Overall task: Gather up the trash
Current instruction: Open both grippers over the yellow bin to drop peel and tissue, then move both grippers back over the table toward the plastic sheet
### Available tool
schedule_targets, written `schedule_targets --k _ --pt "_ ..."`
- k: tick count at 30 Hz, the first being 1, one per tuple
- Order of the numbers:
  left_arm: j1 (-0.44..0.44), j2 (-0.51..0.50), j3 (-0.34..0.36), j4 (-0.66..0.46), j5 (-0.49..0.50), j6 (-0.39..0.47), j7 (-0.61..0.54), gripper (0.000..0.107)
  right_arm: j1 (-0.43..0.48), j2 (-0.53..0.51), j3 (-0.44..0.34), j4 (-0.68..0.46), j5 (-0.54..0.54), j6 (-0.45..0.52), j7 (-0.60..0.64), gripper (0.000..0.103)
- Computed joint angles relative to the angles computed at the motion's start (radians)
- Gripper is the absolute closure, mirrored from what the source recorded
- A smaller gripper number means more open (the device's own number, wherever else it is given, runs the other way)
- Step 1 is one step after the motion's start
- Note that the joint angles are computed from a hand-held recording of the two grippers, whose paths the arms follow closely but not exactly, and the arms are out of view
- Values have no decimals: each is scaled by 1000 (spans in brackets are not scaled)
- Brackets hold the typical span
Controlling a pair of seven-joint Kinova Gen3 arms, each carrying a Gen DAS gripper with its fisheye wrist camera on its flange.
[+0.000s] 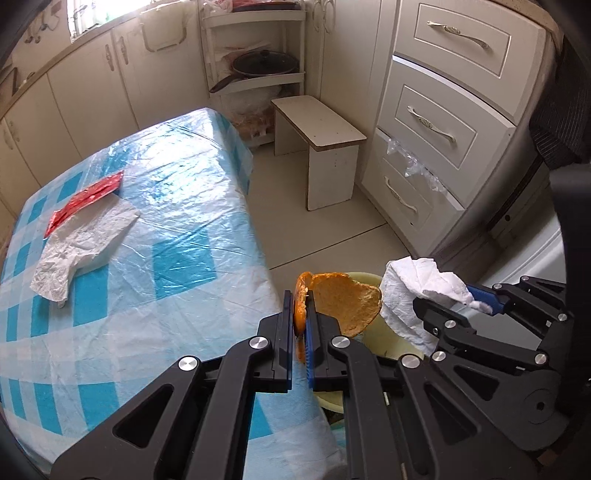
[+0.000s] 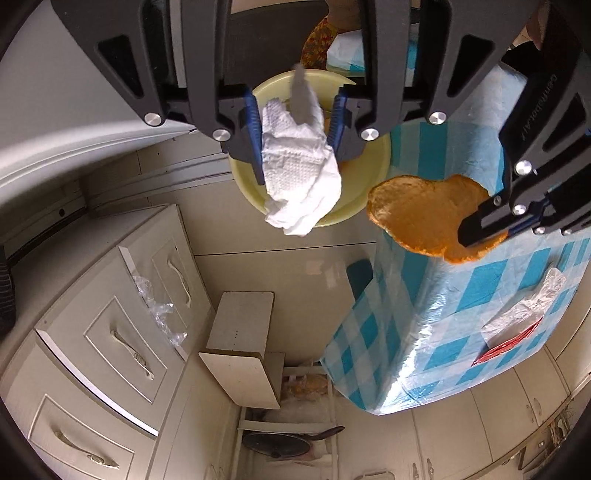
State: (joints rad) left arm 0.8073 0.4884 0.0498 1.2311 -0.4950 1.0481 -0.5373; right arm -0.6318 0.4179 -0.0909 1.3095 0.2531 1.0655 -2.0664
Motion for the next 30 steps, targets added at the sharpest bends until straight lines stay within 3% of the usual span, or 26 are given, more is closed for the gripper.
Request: schedule_targets --k 3,7,10,15,18,20,24,30 --pt "-50 20 38 -5 79 -42 -62 100 7 -14 10 8 -3 -10 -36 67" --pt "-78 34 43 2 163 -69 -102 86 34 -34 9 26 -22 -45 -62 59" --pt "-76 22 29 21 176 -85 -98 78 39 -40 8 28 -21 -58 -74 55" --pt "-81 -16 29 50 159 -86 -81 74 46 -56 3 29 -25 -90 -90 52" --pt "-30 -30 -12 42 93 -29 -53 65 39 -78 1 45 -15 -146 -106 43" --pt "-43 -72 -2 78 70 -32 -46 61 25 -87 2 49 5 -181 -127 37" --pt "-69 -160 -9 155 -7 -16 26 52 13 -97 -12 37 6 -233 -133 35" --pt "-98 -247 -61 266 -177 119 218 34 -16 -57 -29 -15 -14 -273 -134 33"
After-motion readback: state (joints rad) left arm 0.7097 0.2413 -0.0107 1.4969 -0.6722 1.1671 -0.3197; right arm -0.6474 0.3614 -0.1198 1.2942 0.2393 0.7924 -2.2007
